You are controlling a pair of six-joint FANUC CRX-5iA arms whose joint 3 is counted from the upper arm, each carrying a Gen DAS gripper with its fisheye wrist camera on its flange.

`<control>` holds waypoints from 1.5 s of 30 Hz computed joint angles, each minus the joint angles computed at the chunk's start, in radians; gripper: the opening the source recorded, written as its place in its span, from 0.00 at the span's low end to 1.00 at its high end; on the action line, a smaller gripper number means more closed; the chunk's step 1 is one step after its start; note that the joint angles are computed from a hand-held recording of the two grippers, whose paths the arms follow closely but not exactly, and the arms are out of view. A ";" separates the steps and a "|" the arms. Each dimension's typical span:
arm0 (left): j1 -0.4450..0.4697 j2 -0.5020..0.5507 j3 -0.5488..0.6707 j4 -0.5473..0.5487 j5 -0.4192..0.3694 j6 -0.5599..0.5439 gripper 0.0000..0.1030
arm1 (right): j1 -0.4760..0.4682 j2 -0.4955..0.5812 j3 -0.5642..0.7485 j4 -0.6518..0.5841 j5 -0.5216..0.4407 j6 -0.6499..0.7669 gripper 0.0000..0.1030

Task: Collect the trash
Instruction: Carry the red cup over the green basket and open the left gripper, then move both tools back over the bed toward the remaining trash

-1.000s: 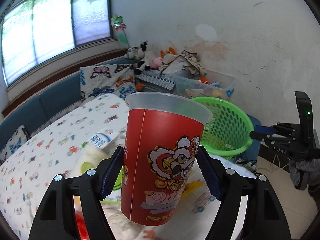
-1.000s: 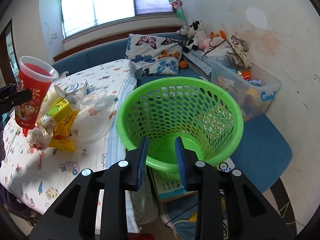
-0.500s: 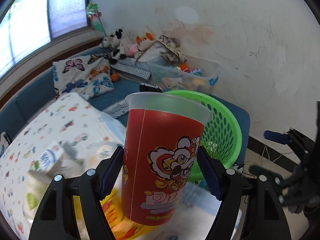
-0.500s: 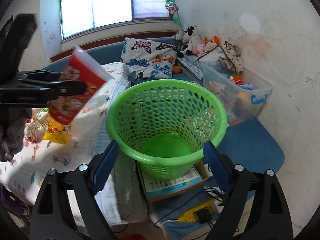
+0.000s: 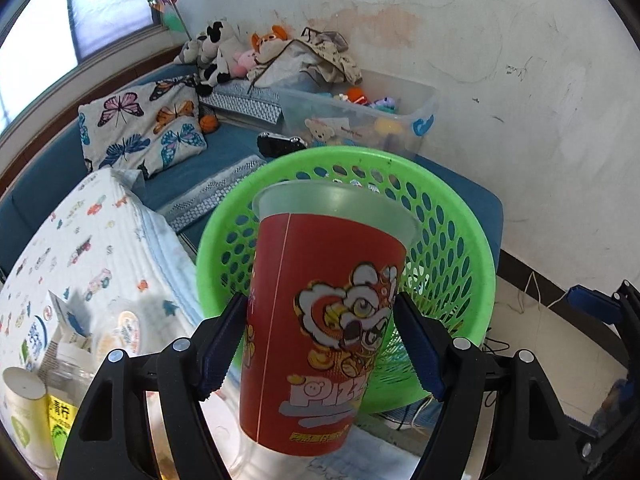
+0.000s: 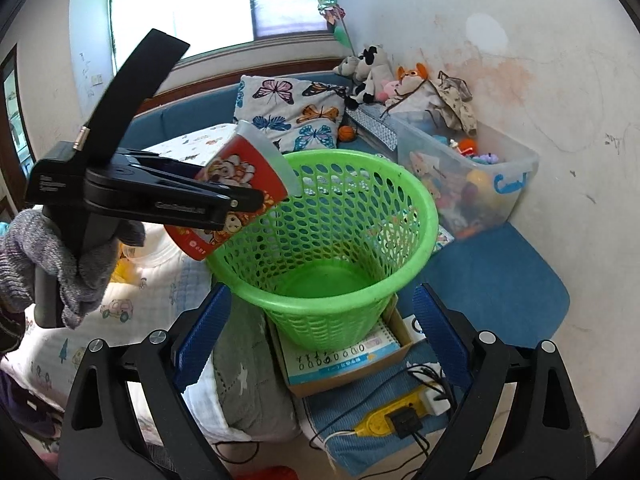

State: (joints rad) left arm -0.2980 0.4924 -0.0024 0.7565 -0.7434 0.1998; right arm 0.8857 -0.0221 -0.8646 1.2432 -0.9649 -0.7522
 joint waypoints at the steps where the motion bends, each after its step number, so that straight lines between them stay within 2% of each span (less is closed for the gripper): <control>1: -0.001 0.002 0.001 -0.002 0.000 0.003 0.70 | 0.001 -0.001 -0.003 0.001 0.002 -0.004 0.89; 11: 0.020 -0.008 -0.013 0.063 -0.037 -0.011 0.74 | 0.008 -0.003 0.000 0.010 0.001 -0.016 0.89; 23: 0.119 -0.139 -0.182 0.277 0.008 -0.198 0.74 | -0.001 0.032 0.056 0.078 0.034 0.015 0.89; 27: 0.175 -0.171 -0.222 0.331 0.014 -0.227 0.74 | -0.015 0.049 0.082 0.112 0.073 0.037 0.89; 35: 0.270 -0.229 -0.301 0.448 0.084 -0.334 0.74 | -0.039 0.116 0.163 0.189 0.176 0.092 0.89; 45: 0.384 -0.244 -0.327 0.500 0.162 -0.352 0.74 | -0.086 0.242 0.316 0.317 0.351 0.147 0.88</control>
State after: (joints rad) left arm 0.0859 0.2487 -0.3295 1.2567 -0.5814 -0.1522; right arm 0.8002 0.2198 -0.5487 1.5600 -0.6138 -0.6055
